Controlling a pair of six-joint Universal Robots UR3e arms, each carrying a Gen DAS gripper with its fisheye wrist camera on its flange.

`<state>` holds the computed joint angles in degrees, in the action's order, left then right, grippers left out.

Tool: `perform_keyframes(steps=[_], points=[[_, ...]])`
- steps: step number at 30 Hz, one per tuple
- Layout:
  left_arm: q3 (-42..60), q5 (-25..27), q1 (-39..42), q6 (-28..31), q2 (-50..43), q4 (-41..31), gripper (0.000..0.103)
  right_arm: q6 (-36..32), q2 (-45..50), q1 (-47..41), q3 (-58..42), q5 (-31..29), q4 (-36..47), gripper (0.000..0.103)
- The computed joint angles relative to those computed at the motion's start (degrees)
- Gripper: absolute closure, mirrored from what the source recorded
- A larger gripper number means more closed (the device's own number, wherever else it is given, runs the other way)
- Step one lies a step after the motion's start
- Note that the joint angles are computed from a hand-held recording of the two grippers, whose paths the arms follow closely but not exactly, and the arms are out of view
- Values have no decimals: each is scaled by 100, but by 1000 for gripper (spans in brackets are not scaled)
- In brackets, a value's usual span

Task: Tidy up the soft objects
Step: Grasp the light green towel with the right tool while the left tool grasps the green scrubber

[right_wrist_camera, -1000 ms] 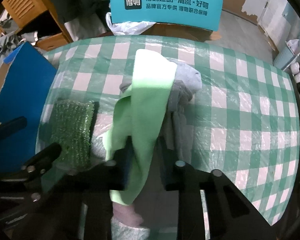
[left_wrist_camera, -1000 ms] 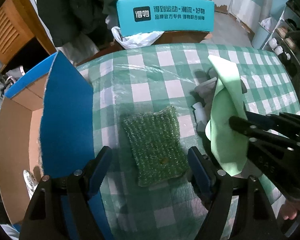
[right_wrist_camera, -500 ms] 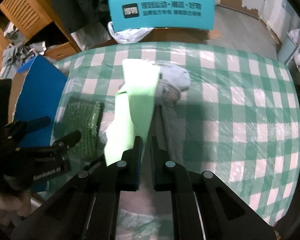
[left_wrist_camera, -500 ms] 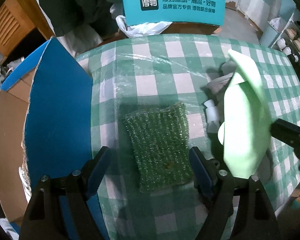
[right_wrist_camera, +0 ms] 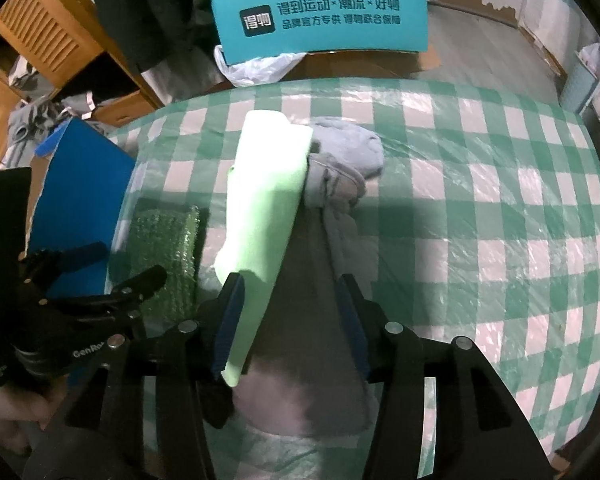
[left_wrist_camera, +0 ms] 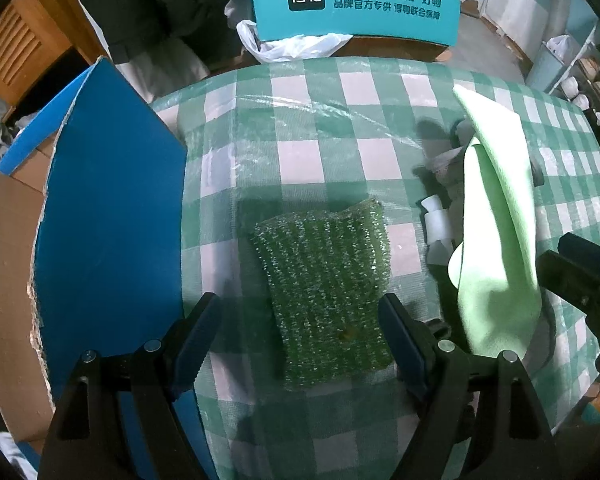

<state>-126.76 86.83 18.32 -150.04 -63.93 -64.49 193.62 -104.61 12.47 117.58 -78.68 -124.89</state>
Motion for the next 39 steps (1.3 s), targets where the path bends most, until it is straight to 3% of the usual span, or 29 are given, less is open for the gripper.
perform_keyframes(steps=[5,23,24,26,29,32,39], points=[[3,2,38,3,-65,4,21,67,162,93,-64,7,-209,45],[-15,-144,155,210,-79,-109,21,392,1335,749,-718,-670,-521,46],[-14,-144,148,196,-106,-93,21,390,1375,771,-730,-697,-522,47],[4,-151,127,167,-190,-50,21,356,1441,799,-761,-728,-469,67],[50,-149,49,93,-297,-2,21,310,1414,830,-724,-807,-467,84],[95,-122,-57,3,-430,89,21,286,1268,766,-607,-777,-502,89],[134,20,-243,-197,-761,348,21,193,644,323,-246,-267,-405,90]])
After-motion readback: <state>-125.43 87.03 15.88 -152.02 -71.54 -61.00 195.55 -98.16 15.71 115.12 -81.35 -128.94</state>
